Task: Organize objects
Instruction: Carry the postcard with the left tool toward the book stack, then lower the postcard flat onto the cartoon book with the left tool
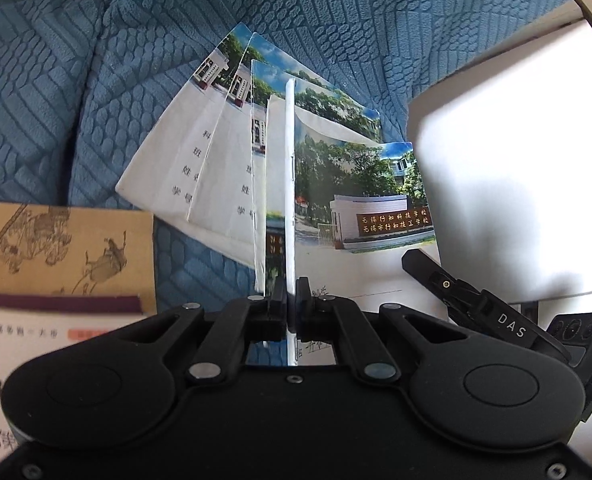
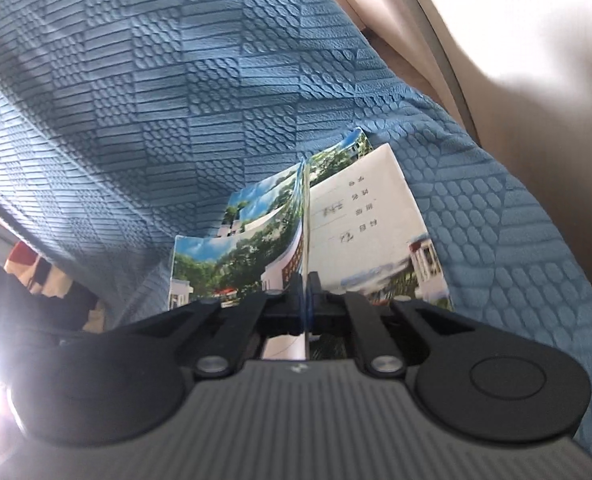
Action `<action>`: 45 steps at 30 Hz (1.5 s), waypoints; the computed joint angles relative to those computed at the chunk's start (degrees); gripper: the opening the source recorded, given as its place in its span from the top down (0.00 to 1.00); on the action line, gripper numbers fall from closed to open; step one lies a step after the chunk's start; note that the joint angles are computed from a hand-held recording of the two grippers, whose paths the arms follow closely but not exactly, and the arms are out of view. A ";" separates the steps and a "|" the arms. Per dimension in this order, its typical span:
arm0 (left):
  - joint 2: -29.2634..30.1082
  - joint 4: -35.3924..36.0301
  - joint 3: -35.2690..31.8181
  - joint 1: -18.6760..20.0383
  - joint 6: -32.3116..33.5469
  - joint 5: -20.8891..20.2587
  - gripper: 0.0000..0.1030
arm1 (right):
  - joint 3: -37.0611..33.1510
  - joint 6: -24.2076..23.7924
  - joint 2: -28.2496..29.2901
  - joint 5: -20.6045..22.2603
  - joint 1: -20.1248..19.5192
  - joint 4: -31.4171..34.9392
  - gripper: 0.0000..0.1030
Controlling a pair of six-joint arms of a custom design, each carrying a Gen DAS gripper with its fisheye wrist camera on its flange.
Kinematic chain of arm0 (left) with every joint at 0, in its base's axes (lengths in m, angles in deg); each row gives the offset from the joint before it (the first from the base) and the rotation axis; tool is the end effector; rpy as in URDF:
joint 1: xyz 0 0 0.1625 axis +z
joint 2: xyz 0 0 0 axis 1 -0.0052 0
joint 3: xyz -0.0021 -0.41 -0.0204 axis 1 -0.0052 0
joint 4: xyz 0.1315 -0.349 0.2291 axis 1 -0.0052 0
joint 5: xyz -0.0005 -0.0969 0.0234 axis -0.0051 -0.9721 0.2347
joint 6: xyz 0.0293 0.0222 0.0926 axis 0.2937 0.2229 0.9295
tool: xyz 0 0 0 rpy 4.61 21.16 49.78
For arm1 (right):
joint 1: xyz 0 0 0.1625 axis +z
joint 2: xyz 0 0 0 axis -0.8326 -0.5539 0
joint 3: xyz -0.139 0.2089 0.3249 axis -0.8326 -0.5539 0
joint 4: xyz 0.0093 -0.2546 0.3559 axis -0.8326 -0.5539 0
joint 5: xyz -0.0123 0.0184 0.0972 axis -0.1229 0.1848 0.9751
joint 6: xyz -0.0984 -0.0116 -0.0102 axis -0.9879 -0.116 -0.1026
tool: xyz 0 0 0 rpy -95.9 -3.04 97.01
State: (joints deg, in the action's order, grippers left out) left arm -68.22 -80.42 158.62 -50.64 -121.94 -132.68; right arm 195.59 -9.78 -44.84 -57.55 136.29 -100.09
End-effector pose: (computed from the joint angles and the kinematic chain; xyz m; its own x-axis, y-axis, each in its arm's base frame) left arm -0.2746 -0.4593 0.1062 -0.9194 -0.3783 -0.1076 -0.2802 0.8218 -0.4961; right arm 0.0618 -0.4636 0.3211 -0.9648 -0.2373 0.1133 -0.2629 0.8594 -0.4385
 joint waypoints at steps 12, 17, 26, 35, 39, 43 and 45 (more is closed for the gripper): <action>-5.29 9.25 3.83 -10.82 -6.01 5.11 0.98 | 4.51 1.24 -13.23 -4.01 4.19 8.28 0.97; -7.03 12.02 5.74 -15.32 -11.55 5.30 0.97 | 5.87 1.21 -18.10 -4.42 5.25 11.87 0.97; -13.90 14.83 10.88 -21.64 -20.48 4.95 0.97 | 8.00 1.89 -24.57 -3.78 7.05 16.11 0.97; -21.36 20.58 12.21 -25.39 -26.36 8.36 0.97 | 8.10 4.28 -25.05 -4.07 12.93 15.30 0.97; -24.88 24.92 12.09 -26.97 -27.75 9.29 0.97 | 8.30 5.91 -25.31 -4.35 16.02 14.69 0.97; -28.37 30.07 12.01 -28.85 -30.41 10.67 0.97 | 7.96 7.67 -25.01 -4.63 19.35 14.61 0.97; -29.82 32.98 11.76 -29.79 -31.89 11.38 0.97 | 7.85 8.36 -24.60 -4.81 20.98 14.42 0.97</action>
State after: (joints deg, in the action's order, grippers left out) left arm -98.03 -47.44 170.38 -80.44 -153.83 -121.30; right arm 203.43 -1.42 -69.44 -62.35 157.28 -85.67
